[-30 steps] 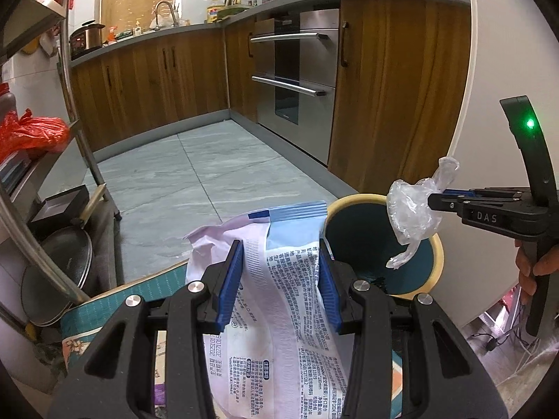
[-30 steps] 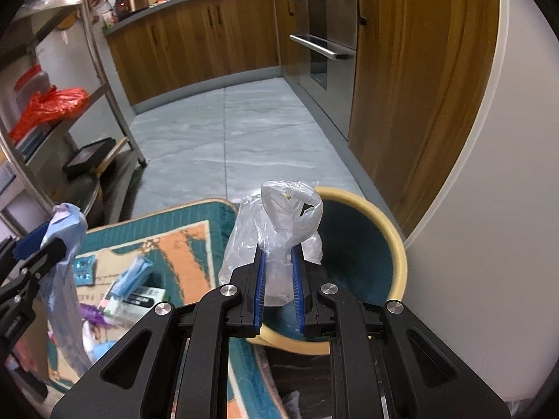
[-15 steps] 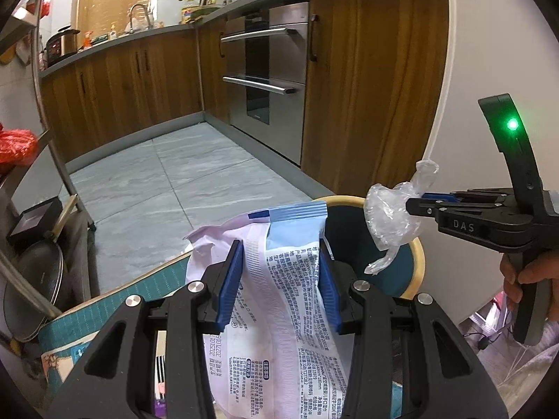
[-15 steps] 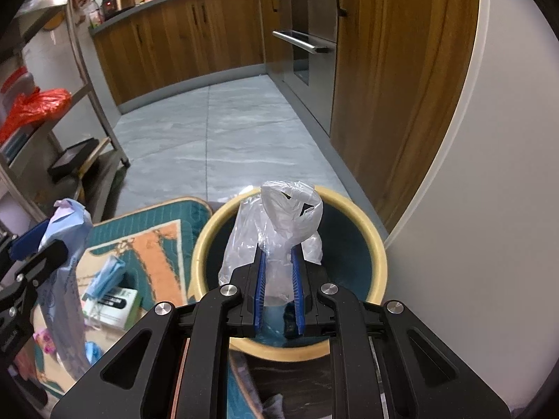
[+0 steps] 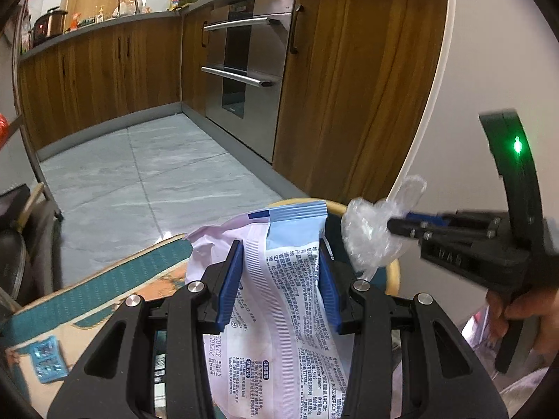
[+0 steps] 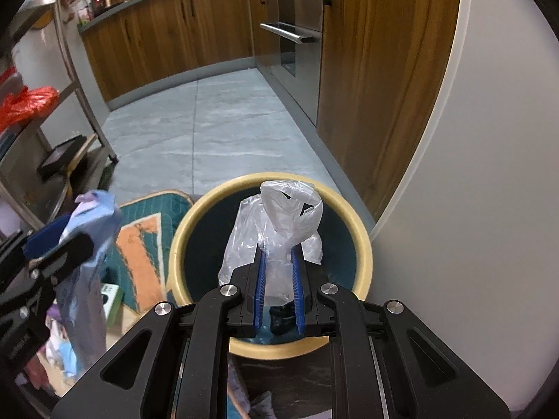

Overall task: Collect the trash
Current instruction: 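Carry the clear bag and paper wrapper over the teal bin with both tools, then open the left tool over the bin while the right tool releases the clear bag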

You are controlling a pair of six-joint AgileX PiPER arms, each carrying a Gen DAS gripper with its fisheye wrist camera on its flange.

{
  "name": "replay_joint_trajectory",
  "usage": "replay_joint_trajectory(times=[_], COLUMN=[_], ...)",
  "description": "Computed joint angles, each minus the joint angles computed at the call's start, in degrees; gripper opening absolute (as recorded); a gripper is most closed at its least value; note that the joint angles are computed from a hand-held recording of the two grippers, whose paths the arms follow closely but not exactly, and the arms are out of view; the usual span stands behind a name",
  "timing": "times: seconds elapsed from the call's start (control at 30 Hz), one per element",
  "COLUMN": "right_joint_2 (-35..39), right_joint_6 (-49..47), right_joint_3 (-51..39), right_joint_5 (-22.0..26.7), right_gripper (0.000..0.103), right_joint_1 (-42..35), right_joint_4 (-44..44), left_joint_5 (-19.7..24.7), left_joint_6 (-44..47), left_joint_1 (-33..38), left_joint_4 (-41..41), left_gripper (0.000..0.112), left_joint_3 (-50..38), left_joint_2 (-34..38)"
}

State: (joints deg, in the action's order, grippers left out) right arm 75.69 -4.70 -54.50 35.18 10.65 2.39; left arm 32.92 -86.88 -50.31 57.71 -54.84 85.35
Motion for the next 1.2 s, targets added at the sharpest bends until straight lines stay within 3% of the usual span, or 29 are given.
replay_joint_trajectory(times=[0.2,0.3,0.37,0.8,1.03,1.2], right_joint_2=[0.8,1.7,2.3,9.7,11.8,14.0], right_joint_6=[2.9,2.9,2.6,7.9,7.2,4.7], right_joint_3=[0.1,-0.2,-0.4,-3.1,-3.7,-5.6], right_joint_5=[-0.1,0.1,0.1,0.2,0.9,2.1], right_gripper=[0.015,0.015,0.015,0.015,0.015,0.015], right_joint_1=[0.4,-0.4,-1.1,-2.0,-2.0,-2.8], right_joint_4=[-2.8,-2.9,-2.5,-5.4,-4.5,-2.8], left_joint_5=[-3.4,-2.3,-5.1,-10.3,-13.5,-16.1], left_joint_6=[-12.1,-12.2,-12.4,-21.9,-23.7,-13.6], left_joint_1=[3.8,4.0,5.7,8.1,9.4,9.8], left_joint_4=[9.8,12.0,11.8,26.0,24.3,15.2], left_gripper=[0.041,0.041,0.041,0.041,0.042,0.046], left_joint_3=[-2.3,-5.1,-7.0,-13.1,-13.6,-14.7], left_joint_2=[1.7,4.4,6.6,16.6,20.0,22.0])
